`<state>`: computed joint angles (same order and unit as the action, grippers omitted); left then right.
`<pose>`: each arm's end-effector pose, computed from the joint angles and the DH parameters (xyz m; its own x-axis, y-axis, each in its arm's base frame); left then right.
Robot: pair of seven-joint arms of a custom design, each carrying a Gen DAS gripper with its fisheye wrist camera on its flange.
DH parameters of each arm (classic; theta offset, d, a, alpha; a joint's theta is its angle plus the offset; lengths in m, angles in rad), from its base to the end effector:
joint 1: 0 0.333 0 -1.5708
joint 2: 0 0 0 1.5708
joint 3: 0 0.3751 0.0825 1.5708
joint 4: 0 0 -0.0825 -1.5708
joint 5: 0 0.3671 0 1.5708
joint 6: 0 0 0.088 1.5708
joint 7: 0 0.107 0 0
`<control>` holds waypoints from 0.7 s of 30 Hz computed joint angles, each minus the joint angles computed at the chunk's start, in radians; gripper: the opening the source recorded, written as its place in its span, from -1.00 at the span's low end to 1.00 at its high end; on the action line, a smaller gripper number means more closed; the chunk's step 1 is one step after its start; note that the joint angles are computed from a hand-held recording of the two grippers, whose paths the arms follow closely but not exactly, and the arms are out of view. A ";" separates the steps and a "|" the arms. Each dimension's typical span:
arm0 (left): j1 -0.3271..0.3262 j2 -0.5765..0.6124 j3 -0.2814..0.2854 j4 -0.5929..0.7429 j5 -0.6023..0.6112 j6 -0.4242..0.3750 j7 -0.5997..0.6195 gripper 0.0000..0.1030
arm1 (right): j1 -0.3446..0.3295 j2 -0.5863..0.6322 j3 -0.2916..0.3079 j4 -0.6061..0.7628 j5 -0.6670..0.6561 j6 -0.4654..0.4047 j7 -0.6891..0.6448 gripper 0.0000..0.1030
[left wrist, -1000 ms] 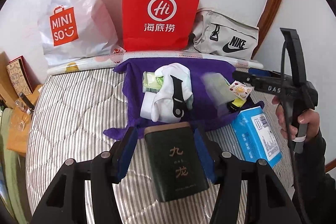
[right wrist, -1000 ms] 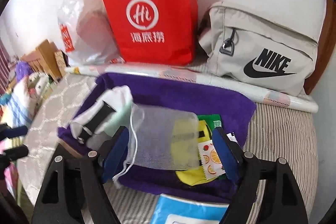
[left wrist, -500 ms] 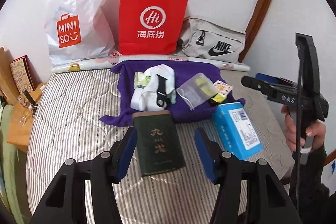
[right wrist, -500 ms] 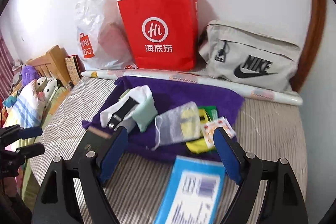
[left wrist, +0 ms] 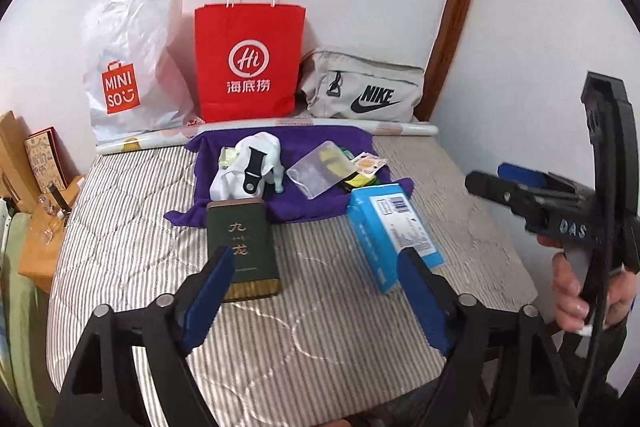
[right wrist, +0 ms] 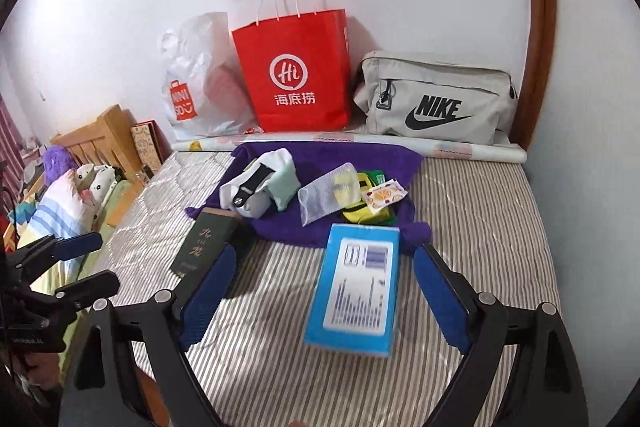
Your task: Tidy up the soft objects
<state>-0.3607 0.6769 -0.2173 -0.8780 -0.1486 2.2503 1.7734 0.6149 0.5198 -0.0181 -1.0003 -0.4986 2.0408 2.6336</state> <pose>0.7070 -0.3711 0.6435 -0.6299 -0.7623 0.1489 -0.6326 0.3923 -0.6678 0.6322 0.4034 0.6766 -0.2892 -0.9456 -0.1488 -0.7022 0.3152 -0.6384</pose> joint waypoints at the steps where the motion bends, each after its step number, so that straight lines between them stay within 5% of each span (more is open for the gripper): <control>1: -0.004 -0.025 0.006 -0.043 0.006 0.030 -0.007 0.70 | 0.007 -0.015 0.001 -0.020 -0.003 0.003 0.011 0.77; 7: -0.013 -0.106 0.019 -0.177 0.030 0.118 -0.060 0.80 | 0.033 -0.083 0.016 -0.112 -0.034 0.026 0.089 0.78; 21: -0.020 -0.231 0.047 -0.368 0.122 0.244 -0.203 0.81 | 0.096 -0.121 0.048 -0.110 -0.112 -0.104 0.167 0.78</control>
